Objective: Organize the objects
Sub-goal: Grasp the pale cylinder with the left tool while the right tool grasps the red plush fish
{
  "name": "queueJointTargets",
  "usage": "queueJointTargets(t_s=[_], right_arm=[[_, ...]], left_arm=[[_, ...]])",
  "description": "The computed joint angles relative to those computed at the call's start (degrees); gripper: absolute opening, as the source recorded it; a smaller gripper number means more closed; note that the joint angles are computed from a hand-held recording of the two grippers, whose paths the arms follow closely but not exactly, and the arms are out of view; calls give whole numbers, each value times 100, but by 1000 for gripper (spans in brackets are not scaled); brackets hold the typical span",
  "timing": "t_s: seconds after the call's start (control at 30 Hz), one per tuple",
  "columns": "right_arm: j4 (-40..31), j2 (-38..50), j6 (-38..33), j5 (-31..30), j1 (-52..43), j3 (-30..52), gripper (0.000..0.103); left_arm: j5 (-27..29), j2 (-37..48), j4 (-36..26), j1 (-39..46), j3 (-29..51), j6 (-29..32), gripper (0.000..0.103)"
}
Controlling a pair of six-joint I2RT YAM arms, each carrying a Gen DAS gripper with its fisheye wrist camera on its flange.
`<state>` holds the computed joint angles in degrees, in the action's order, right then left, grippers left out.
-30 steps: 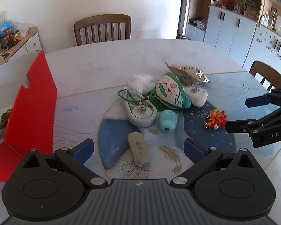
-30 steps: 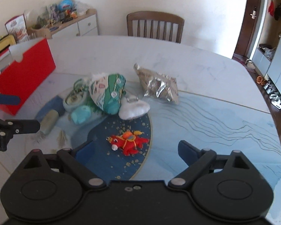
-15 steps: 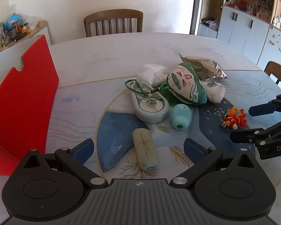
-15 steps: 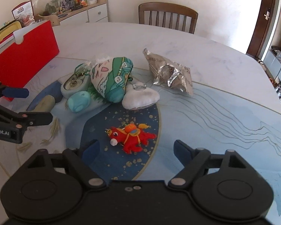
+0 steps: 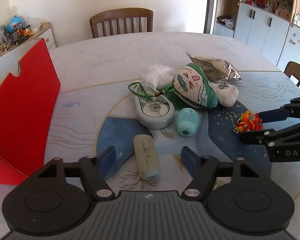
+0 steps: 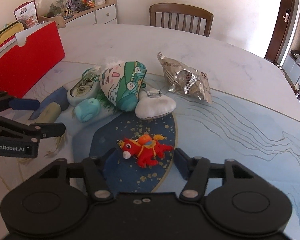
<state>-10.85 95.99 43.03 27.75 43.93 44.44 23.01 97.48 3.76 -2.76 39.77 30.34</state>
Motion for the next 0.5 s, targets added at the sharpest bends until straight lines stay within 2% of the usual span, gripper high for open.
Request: queueJointTargets(t_s=[0.03, 0.1, 0.27, 0.3, 0.4, 0.5], right_arm=[[-20, 1, -1, 21, 12, 4, 54], [-80, 11, 3, 34, 25, 42, 53], [-166, 30, 6, 57, 68, 103, 52], [-158, 17, -6, 36, 70, 100, 43], [-235, 21, 21, 5, 97, 161, 43], [-344, 75, 59, 92, 162, 244, 43]], left_arm=[[-33, -14, -6, -19, -10, 13, 60], [-54, -42, -28, -34, -16, 14, 55], [-111, -65, -308, -67, 125, 11, 33], [-136, -79, -355, -77, 144, 15, 33], [-178, -70, -471, -65, 218, 27, 24], [-114, -57, -684, 8, 340, 54, 21]])
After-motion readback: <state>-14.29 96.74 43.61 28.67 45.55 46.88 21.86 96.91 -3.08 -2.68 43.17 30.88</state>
